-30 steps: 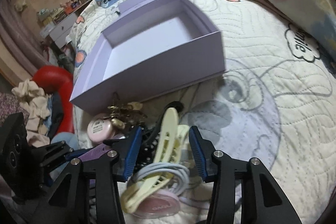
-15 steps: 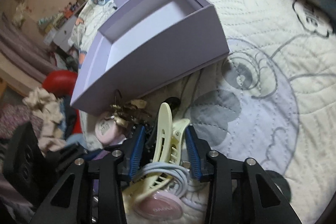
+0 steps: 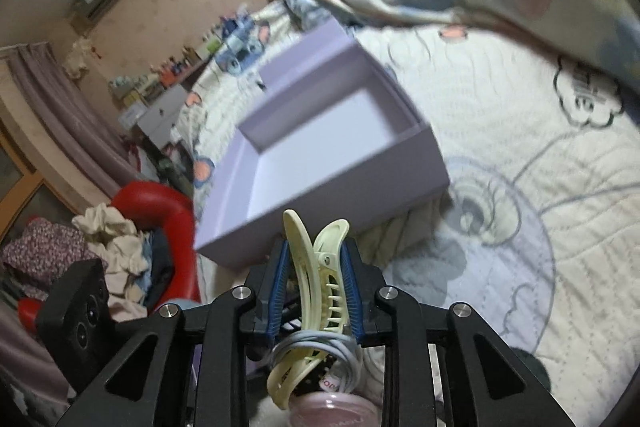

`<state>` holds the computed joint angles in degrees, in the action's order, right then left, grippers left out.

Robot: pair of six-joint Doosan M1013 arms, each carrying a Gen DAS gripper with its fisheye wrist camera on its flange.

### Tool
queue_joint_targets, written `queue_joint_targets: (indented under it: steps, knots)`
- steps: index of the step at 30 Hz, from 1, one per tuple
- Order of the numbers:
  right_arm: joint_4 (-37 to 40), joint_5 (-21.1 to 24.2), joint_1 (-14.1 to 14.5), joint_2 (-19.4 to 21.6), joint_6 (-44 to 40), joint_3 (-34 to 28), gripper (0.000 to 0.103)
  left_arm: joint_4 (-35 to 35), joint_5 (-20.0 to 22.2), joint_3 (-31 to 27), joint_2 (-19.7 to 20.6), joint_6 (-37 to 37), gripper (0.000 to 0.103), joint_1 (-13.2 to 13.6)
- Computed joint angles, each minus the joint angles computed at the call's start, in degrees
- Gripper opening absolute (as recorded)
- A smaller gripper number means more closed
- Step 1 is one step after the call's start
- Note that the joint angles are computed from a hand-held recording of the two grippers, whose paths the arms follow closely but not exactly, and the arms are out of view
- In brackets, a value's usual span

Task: Organize rigid objects
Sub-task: 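Lift and carry the purple card box and yellow clip over the lavender box with both tools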

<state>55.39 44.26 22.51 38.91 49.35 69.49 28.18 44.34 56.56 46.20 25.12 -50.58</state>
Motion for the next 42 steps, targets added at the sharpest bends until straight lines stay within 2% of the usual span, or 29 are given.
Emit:
queue_joint_targets:
  steps: [6,10,15,19,22,25,27,42]
  knots:
    - [10.59,-8.88,0.65,-3.34,-15.11,4.91,0.026,2.79,-1.18,2.70,-2.19,-3.53,0.051,-0.63]
    - [14.46,-9.97,0.78,-4.23,-19.95,5.87,0.026,5.97,-0.71,3.51,-3.30,-6.42,0.051,-1.14]
    - [15.77,-10.66,0.76,-4.51,-21.13,6.11,0.026,10.04,0.89,3.33,-4.14,-9.43,0.051,-1.98]
    - [19.86,-13.97,0.95,-5.65,-27.42,7.64,0.026,12.77,2.73,2.72,-4.34,-10.58,0.051,-2.42]
    - [25.79,-16.52,1.16,-6.63,-35.37,8.97,0.026,13.62,3.08,2.17,-4.28,-11.20,0.051,-2.35]
    - [36.41,-21.32,1.98,-7.87,-49.71,11.01,0.026,14.41,3.59,1.22,-3.97,-11.40,0.051,-2.07]
    - [41.26,-21.96,2.16,-8.16,-55.61,11.62,0.026,15.20,3.87,1.00,-3.93,-11.44,0.051,-2.00]
    - [38.72,-20.40,2.35,-7.13,-53.80,9.12,0.026,18.43,5.77,-0.21,-4.04,-11.00,0.051,-0.38]
